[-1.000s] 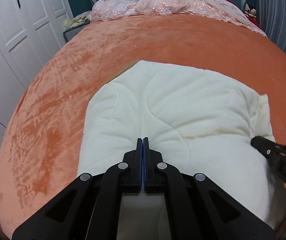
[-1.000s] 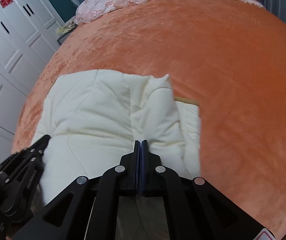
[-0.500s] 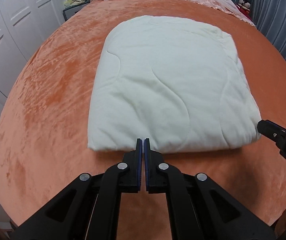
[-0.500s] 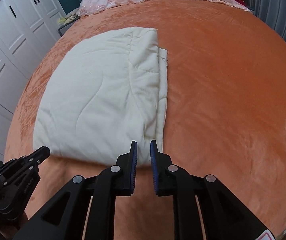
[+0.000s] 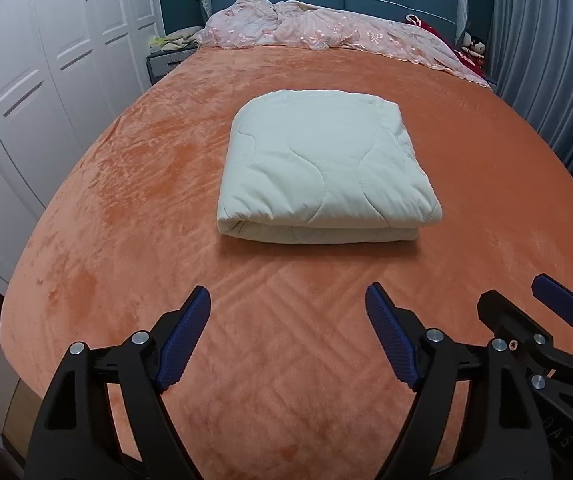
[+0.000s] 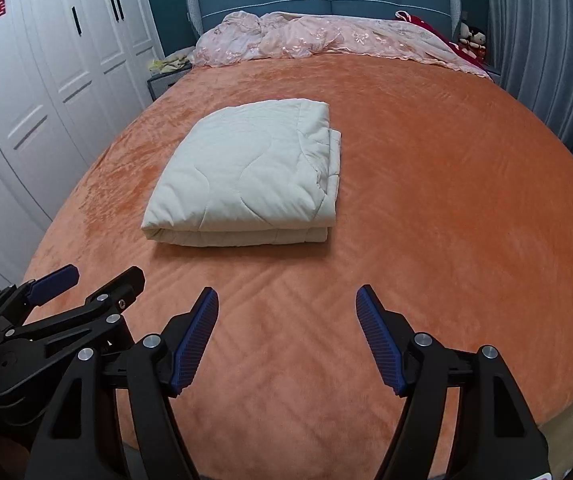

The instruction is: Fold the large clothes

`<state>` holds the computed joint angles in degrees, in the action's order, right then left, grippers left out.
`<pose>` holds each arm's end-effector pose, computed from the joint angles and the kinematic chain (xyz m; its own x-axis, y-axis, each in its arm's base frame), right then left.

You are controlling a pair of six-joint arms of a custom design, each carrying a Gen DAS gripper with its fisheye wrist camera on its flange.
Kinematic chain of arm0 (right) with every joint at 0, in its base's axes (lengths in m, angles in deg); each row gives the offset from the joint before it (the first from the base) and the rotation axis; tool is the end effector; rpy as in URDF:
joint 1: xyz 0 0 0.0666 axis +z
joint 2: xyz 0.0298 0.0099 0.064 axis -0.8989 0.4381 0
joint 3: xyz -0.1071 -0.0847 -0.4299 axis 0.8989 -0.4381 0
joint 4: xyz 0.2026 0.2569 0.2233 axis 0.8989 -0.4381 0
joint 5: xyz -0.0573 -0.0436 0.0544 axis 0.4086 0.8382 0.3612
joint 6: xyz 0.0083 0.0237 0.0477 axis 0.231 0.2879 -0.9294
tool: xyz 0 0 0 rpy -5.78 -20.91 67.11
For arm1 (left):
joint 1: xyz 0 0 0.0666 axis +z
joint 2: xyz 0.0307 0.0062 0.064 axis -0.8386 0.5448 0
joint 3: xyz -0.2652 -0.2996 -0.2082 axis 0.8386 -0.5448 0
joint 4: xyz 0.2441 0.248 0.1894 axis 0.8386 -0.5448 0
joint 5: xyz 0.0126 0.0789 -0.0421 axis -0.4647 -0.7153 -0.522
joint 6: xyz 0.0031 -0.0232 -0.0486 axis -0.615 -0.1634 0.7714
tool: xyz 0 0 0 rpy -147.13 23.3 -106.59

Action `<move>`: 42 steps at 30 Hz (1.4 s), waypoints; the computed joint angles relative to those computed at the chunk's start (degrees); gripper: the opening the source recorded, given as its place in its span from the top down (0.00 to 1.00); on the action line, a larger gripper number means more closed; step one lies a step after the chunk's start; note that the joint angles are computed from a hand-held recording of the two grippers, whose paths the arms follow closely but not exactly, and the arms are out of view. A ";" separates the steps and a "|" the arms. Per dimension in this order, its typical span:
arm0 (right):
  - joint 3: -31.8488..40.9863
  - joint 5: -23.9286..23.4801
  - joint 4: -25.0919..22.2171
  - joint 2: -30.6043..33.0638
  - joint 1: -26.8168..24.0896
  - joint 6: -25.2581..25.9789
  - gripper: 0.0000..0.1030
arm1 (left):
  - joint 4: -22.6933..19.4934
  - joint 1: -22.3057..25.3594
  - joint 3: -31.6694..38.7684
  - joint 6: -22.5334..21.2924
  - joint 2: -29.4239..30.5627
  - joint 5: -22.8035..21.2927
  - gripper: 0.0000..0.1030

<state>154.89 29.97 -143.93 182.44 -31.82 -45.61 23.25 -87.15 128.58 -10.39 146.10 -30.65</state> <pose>0.5181 0.3077 0.5127 -0.7137 0.3509 -0.6062 0.3502 0.9283 0.1251 0.5915 -0.3403 0.5148 -0.7340 0.3003 -0.6091 0.3729 0.9278 0.0082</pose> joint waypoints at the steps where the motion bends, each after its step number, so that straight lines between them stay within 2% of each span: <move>1: -0.52 0.54 -0.30 -0.48 0.66 -0.74 0.31 | 0.57 -0.06 -1.58 0.52 -1.03 0.11 0.21; 10: -5.52 3.31 -1.86 -4.00 4.87 -6.32 0.30 | 5.28 -1.25 -12.98 2.01 -8.23 -1.56 0.19; 20: -7.33 7.31 -3.35 -4.75 8.36 -9.54 0.30 | 10.30 -2.25 -20.82 2.47 -12.99 -6.54 0.16; 28: -6.74 9.26 -4.42 -4.39 9.81 -9.71 0.30 | 9.92 -1.74 -22.94 5.62 -14.50 -6.05 0.17; 42: -6.45 10.57 -5.44 -4.12 10.83 -10.55 0.30 | 12.00 -2.38 -25.17 4.63 -15.97 -9.48 0.17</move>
